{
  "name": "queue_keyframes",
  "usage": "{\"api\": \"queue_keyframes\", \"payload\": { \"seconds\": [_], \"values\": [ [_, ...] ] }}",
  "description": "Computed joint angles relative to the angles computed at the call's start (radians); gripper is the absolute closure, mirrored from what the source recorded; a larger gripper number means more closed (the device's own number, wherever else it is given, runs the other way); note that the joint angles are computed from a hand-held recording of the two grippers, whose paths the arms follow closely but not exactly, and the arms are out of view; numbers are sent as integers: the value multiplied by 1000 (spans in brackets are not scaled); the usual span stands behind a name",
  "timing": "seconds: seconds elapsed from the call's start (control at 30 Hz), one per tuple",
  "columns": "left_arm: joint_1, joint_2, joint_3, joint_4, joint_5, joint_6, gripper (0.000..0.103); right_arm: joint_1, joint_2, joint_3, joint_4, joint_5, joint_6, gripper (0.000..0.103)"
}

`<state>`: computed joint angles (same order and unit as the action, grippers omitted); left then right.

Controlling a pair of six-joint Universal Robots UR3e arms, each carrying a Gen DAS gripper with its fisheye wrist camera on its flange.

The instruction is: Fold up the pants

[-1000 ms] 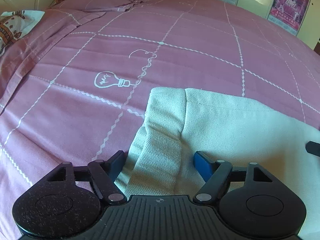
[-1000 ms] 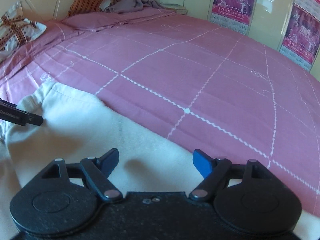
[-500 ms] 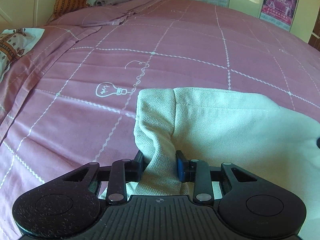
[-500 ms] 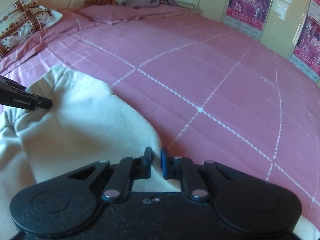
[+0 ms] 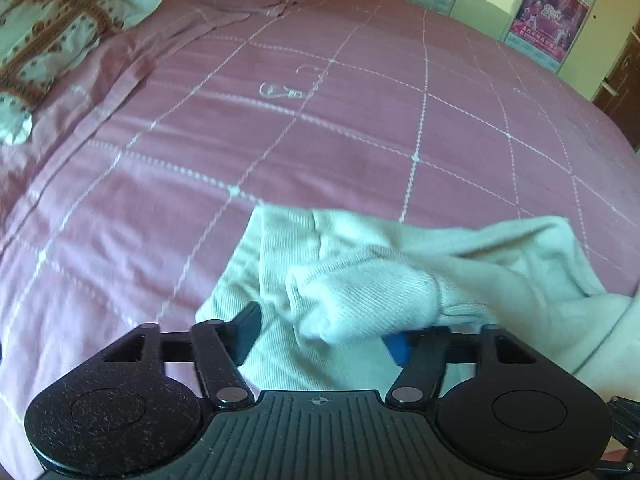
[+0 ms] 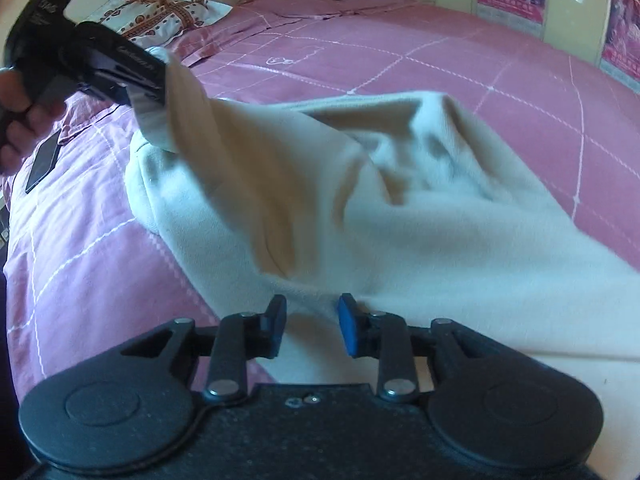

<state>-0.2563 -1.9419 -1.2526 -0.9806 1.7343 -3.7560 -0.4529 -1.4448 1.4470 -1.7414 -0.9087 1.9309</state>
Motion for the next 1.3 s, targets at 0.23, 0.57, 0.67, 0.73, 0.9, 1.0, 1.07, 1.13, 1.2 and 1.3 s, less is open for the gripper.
{"api": "queue_keyframes", "payload": {
  "seconds": [0.23, 0.57, 0.67, 0.73, 0.9, 1.0, 1.07, 1.13, 1.2, 1.3],
  "values": [
    [38, 300, -458, 296, -179, -295, 18, -127, -82, -21, 194, 67, 92, 40],
    [-6, 176, -427, 477, -191, -431, 20, -116, 94, -158, 162, 62, 467, 41],
    [16, 144, -407, 465, -217, -420, 80, -90, 153, -229, 155, 26, 599, 41],
    [19, 132, -397, 453, -206, -418, 89, -96, 180, -247, 164, 31, 661, 41],
    [11, 83, -294, 399, -149, -327, 93, -96, 215, -204, 35, 48, 850, 55],
    [21, 61, -227, 368, -122, -285, 93, -79, 250, -214, -30, 55, 958, 70],
    [55, 60, -189, 351, -129, -253, 93, -66, 250, -213, -69, 38, 963, 95],
    [90, 68, -150, 361, -133, -226, 93, -79, 194, -182, -77, 98, 952, 95],
    [113, 91, -143, 405, -136, -188, 93, -100, 95, -121, -120, 183, 882, 95],
    [121, 123, -204, 414, -115, -136, 93, -137, -5, -84, -56, 287, 726, 95]
  ]
}}
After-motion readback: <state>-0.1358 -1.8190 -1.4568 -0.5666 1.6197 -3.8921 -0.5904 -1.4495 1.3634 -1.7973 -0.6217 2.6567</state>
